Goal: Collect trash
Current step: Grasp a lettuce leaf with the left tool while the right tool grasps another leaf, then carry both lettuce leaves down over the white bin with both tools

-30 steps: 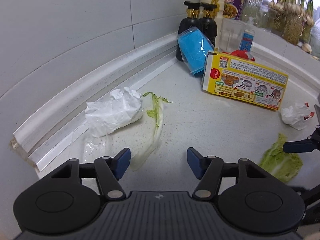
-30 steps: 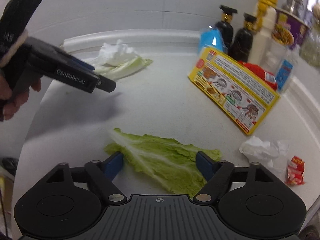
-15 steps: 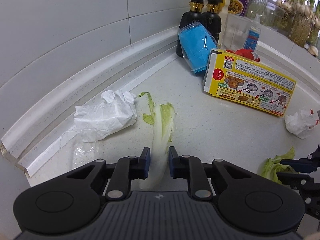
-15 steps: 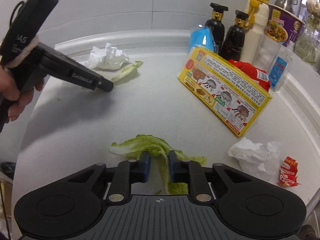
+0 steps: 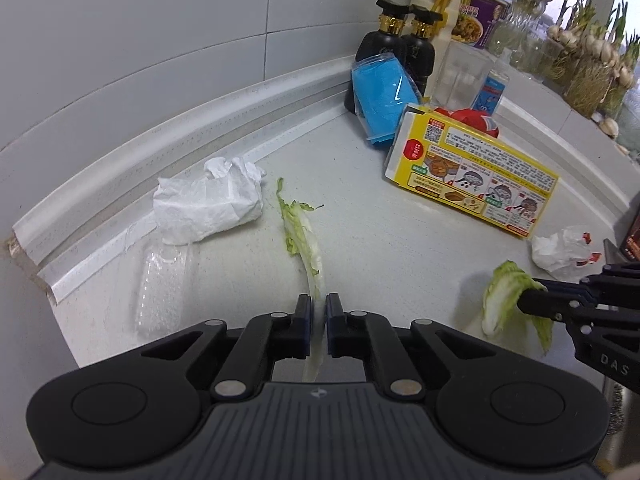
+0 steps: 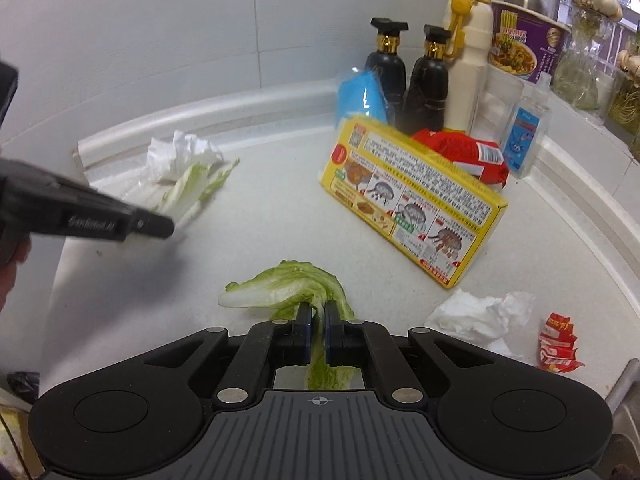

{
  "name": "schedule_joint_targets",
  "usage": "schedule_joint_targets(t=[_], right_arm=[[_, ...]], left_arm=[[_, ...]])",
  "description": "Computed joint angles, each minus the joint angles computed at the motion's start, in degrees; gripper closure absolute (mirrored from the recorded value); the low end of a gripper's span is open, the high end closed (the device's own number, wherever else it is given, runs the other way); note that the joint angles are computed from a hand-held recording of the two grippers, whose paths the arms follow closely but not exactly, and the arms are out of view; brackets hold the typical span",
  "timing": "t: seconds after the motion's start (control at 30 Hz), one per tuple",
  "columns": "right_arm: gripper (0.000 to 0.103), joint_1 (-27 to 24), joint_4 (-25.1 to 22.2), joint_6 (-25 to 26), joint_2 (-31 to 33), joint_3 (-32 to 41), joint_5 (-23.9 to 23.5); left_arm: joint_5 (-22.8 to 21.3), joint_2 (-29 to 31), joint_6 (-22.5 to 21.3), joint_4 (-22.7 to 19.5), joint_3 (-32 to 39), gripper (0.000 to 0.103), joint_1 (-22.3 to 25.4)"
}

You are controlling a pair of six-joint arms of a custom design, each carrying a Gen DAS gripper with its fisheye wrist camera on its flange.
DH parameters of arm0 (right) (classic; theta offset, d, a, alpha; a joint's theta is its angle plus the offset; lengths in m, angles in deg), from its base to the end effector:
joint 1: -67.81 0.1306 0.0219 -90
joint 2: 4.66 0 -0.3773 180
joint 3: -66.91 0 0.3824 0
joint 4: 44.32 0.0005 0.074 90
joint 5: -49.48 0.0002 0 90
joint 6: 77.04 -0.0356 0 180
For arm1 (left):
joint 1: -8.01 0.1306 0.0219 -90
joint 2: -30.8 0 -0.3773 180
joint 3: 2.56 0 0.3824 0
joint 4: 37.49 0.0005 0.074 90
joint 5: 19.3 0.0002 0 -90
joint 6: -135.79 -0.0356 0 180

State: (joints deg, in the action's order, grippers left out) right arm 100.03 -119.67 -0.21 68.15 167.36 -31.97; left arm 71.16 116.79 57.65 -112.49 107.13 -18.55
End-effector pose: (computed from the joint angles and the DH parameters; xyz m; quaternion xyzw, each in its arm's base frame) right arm 0.2759 0.1670 0.5875 -0.1274 0.9217 0.0746 0.3587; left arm 0.3700 -0.1858 0.5750 0.1220 0.9356 -0.1126 0.3116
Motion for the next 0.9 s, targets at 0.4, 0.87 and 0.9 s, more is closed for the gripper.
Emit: schedule_joint_targets(t=[0.4,0.87,0.9], right_arm=[[0.099,3.6,-1.8,-4.2,-0.9,2.1,1.9],[0.099,9.7,-4.3,-11.7,-2.5,3.7,3.6],[0.099,10.2,-4.4,-12.2,-2.5,3.8,3.8]], left_arm=[[2.1,-5.5,3.4,-1.2,-2.7,0.097,0.3],[5.4,-13.4,10.2,-1.8,-7.8,0.097,1.3],[5.6,-13.9,10.6,-1.9,-8.0,0.097,1.4]])
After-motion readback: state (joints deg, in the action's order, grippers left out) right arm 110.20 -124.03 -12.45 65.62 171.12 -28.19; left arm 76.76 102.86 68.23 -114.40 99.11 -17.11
